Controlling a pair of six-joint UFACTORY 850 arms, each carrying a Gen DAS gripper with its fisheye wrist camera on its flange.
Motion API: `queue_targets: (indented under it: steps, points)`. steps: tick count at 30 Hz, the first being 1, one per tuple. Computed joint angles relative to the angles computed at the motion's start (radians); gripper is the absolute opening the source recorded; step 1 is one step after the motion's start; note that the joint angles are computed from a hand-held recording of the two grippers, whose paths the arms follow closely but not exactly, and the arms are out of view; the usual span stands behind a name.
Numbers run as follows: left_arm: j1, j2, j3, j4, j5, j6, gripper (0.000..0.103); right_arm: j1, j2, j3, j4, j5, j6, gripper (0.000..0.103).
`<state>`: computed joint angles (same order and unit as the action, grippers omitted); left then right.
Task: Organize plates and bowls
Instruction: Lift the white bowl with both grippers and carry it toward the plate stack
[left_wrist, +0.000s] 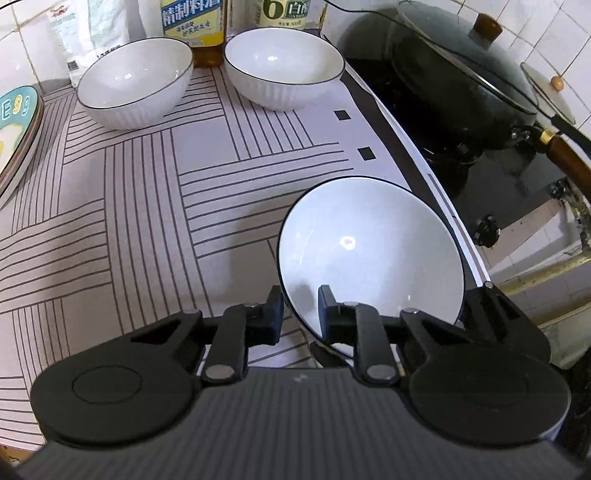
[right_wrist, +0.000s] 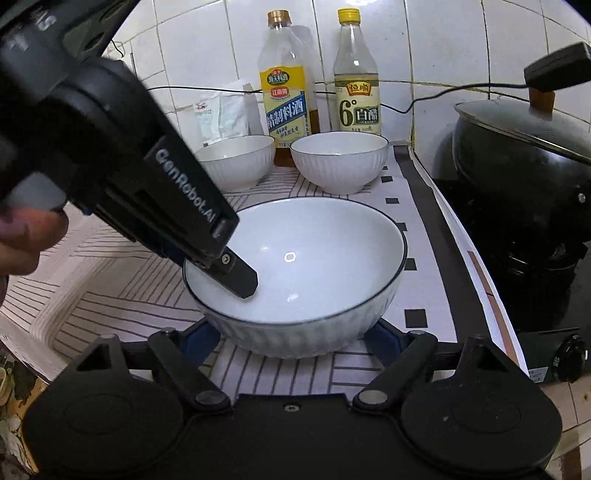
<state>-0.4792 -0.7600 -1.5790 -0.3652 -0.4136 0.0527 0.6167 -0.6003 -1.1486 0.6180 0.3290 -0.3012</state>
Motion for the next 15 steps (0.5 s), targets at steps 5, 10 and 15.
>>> queue_targets:
  steps: [5,10,15]
  points:
    - [0.017,0.032,0.034,0.019,0.019,-0.022,0.018,0.008,-0.010,-0.024,-0.020,-0.004,-0.034,0.086]
    - [0.042,0.075,0.073,0.098,0.041,-0.101,0.018,0.010,-0.035,-0.083,-0.098,-0.032,-0.011,0.086]
    - [0.072,0.117,0.114,0.229,0.037,-0.254,0.018,0.021,-0.073,-0.164,-0.247,-0.067,0.100,0.086]
